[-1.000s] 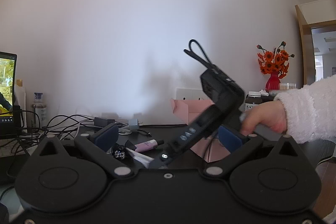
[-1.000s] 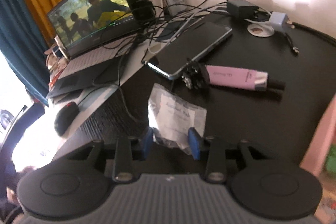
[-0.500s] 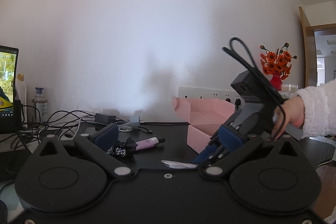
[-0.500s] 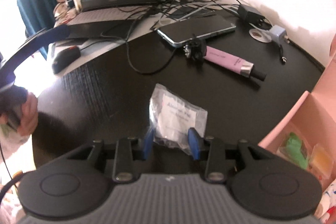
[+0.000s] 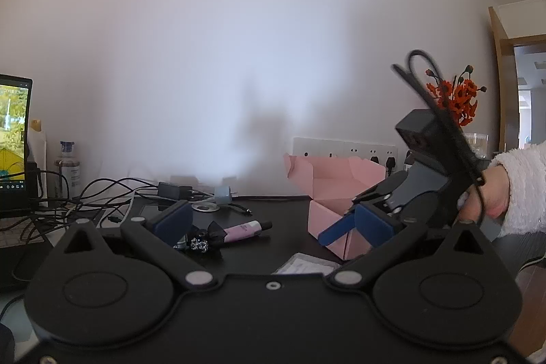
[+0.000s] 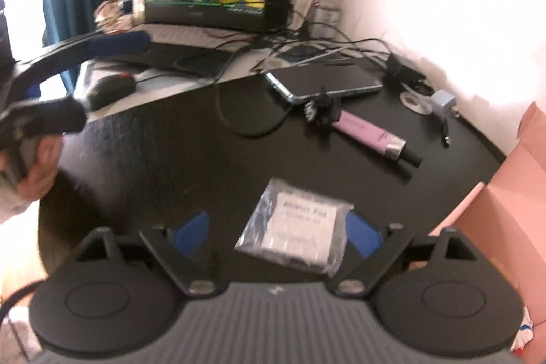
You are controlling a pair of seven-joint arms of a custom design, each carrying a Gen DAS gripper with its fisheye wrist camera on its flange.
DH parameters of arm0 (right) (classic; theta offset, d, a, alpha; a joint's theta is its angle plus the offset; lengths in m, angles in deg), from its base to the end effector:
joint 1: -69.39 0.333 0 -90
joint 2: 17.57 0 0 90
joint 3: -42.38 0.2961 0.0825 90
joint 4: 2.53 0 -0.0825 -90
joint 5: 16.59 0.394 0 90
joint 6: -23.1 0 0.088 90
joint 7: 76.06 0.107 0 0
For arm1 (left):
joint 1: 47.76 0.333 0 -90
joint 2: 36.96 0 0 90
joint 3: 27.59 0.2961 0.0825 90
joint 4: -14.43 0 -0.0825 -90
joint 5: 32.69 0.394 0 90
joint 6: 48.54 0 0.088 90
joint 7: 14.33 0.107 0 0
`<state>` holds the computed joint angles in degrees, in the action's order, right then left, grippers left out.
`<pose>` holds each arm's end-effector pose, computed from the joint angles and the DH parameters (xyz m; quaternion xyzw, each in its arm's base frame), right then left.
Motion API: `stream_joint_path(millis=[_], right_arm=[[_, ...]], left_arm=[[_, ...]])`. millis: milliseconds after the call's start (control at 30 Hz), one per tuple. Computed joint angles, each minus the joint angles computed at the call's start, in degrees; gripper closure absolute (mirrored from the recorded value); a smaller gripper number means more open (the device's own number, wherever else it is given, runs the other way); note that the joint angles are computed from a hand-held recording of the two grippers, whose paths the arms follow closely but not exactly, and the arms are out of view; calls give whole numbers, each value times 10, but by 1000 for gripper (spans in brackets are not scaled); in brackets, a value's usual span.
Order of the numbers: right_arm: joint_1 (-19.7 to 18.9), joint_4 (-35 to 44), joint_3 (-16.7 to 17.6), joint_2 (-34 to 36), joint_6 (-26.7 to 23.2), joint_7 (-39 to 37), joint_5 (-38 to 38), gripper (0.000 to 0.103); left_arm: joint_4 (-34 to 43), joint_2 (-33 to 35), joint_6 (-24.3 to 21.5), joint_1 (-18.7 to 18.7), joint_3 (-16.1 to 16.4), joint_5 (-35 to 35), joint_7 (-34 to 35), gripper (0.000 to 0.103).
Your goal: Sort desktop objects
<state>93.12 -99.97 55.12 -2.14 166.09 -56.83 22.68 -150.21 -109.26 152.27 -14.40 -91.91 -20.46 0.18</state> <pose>0.5585 0.3913 0.4736 -0.9220 0.0791 -0.0784 0.3709 0.3186 -0.2329 0.4459 -0.5365 0.4973 -0.5050 0.4581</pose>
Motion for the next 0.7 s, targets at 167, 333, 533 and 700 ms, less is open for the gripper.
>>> stream_joint_path(millis=[167,333,533,700], right_arm=[[30,28,-15,34,31,115,-74,16],[36,28,-13,43,55,154,-119,16],[38,55,-14,56,22,185,-167,14],[29,35,-8,43,37,167,-159,28]], left_arm=[[0,-3,-4,-1,-1,0,-4,0],[-2,-6,-2,-1,-1,1,-8,0],[-3,-17,-6,-2,-5,0,-14,0],[-3,-17,-9,-5,-2,7,-17,0]])
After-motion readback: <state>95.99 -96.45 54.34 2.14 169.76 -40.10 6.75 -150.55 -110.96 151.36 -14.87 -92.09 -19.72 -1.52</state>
